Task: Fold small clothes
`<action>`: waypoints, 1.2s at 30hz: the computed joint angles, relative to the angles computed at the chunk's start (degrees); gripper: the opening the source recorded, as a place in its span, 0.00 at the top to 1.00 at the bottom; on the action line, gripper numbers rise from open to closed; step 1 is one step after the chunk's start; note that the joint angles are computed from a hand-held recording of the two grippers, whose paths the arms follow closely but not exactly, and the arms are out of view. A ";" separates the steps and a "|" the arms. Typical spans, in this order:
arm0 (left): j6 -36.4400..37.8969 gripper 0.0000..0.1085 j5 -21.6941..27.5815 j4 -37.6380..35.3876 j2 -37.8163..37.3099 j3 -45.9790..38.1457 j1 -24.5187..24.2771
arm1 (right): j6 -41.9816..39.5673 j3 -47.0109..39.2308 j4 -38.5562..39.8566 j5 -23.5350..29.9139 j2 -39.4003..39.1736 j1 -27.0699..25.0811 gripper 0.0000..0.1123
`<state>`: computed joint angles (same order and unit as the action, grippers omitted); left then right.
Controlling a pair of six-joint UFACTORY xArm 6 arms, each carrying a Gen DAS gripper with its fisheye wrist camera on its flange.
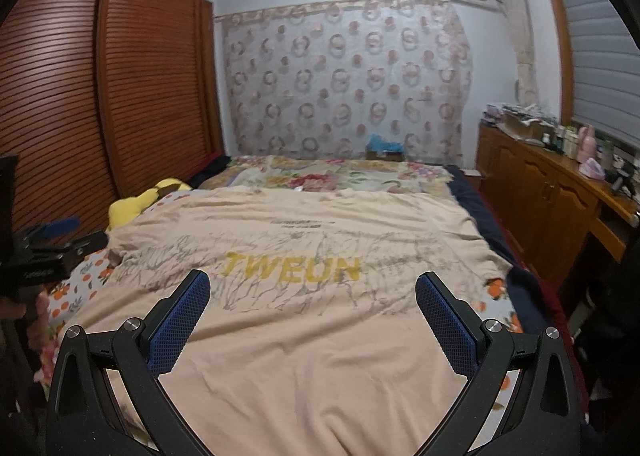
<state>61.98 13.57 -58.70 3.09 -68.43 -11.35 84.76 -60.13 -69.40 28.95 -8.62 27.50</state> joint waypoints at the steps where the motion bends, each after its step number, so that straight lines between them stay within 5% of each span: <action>1: -0.79 0.05 0.92 1.23 0.91 -0.90 0.51 | -1.03 -0.44 0.49 -0.98 0.79 -0.39 0.08; 8: -10.77 0.05 3.91 17.01 13.00 -10.99 4.70 | -5.34 -4.15 2.29 -7.67 7.25 -2.94 0.08; 20: -16.16 0.05 17.34 26.21 25.86 -28.98 11.26 | -20.14 -10.48 14.46 -12.93 16.94 -3.65 0.13; 24: -18.22 0.05 22.78 27.67 30.72 -36.77 13.22 | -27.77 -12.54 22.41 -14.57 19.94 -3.87 0.13; 33: -26.64 0.23 35.59 28.38 45.93 -60.78 17.75 | -54.33 -19.06 51.27 -15.52 26.90 -2.74 0.14; 36: -30.94 0.28 38.60 31.98 51.97 -70.16 18.47 | -57.43 -22.41 53.94 -14.20 29.29 -2.10 0.14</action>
<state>31.04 52.16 -26.72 55.06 -138.58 7.12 27.33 -82.54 -15.46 14.75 20.67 25.40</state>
